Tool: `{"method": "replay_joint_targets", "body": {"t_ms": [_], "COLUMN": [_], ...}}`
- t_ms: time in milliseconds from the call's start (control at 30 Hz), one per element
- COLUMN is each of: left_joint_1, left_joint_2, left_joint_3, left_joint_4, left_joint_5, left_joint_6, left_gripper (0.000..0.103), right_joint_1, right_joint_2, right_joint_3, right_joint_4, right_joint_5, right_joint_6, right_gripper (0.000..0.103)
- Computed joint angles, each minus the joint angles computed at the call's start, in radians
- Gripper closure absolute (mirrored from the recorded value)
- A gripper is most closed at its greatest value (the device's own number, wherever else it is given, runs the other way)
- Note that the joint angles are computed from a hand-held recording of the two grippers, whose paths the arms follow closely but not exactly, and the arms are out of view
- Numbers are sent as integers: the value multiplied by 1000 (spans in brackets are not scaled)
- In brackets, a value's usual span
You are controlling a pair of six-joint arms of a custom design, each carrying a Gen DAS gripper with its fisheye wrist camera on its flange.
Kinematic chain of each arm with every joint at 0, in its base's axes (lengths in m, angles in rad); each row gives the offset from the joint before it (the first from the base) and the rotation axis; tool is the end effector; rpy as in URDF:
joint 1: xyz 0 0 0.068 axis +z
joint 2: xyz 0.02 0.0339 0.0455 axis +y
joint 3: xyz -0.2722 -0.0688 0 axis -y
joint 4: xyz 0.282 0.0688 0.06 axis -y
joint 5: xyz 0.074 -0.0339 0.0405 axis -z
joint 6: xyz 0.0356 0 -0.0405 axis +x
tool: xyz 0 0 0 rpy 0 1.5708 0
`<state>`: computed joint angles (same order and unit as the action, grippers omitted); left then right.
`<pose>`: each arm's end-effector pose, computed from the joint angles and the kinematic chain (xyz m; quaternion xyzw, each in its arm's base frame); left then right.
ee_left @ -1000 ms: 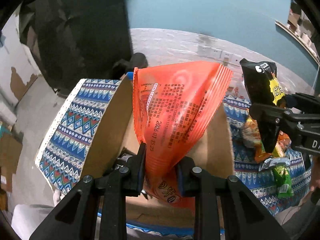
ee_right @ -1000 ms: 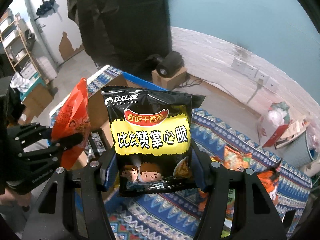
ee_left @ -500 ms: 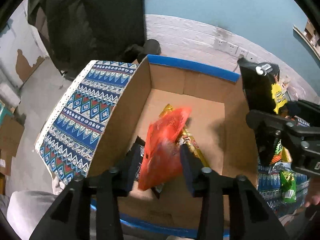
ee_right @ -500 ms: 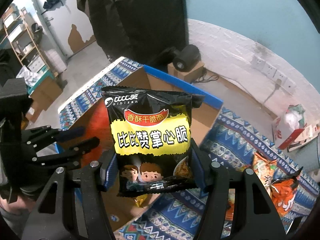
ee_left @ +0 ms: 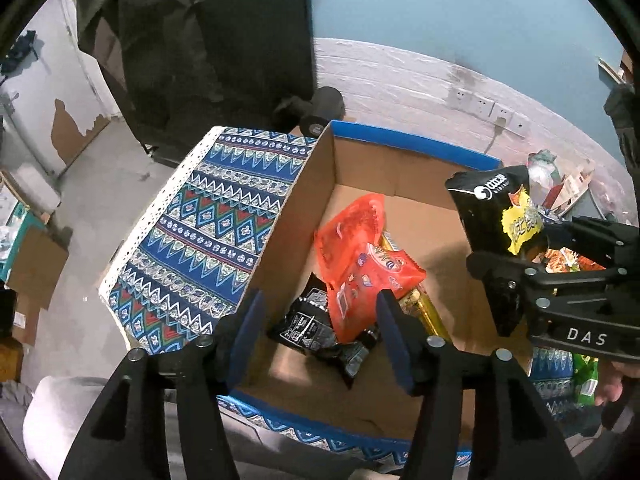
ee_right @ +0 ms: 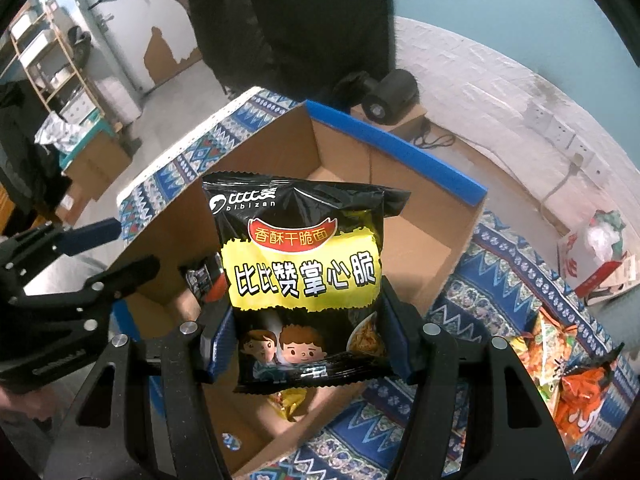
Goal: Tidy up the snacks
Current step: 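Carry the black-yellow bag over the box and open the right tool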
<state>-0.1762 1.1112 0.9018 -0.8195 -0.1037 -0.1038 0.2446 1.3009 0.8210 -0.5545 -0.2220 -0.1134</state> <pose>0.2409 -0.0391 0.2638 0.0210 0.9621 0.0121 0.2716 0.2706 0.0756 0.2054 -0.1995 0.9378 0.1238 0.2558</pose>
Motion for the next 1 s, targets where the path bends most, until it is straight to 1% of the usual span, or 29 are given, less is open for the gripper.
{"method": "replay_joint_targets", "body": {"t_ms": [133, 200, 267, 333, 367, 567, 800, 933, 1000], "left_joint_1": [-6, -12, -20, -34, -40, -117, -230, -298, -328], "left_joint_2": [-6, -6, -8, -11, -15, -14, 7, 22, 31], "left_joint_3": [-2, 1, 6, 11, 10, 25, 50, 75, 87], "left_joint_4": [-3, -8, -11, -15, -14, -19, -30, -32, -36], "left_joint_5": [-9, -12, -13, -15, -16, -41, -54, -62, -63], "left_joint_6": [4, 2, -2, -8, -9, -38, -77, -108, -121], "left_gripper": [41, 41, 41, 39, 36, 35, 33, 29, 28], "right_joint_1": [4, 5, 5, -9, -16, -74, -193, -291, -339], "right_joint_2": [24, 14, 3, -16, -26, -121, -246, -303, -326], "right_joint_3": [11, 5, 1, -4, -6, -26, -51, -70, -77], "right_joint_4": [-14, -13, -14, -21, -26, -64, -141, -187, -205], "right_joint_5": [-18, -7, -1, -3, -5, -10, -31, -53, -66], "right_joint_6": [-4, -5, -5, -13, -16, -39, -120, -186, -217], "right_gripper": [40, 39, 31, 31, 31, 25, 24, 24, 24]}}
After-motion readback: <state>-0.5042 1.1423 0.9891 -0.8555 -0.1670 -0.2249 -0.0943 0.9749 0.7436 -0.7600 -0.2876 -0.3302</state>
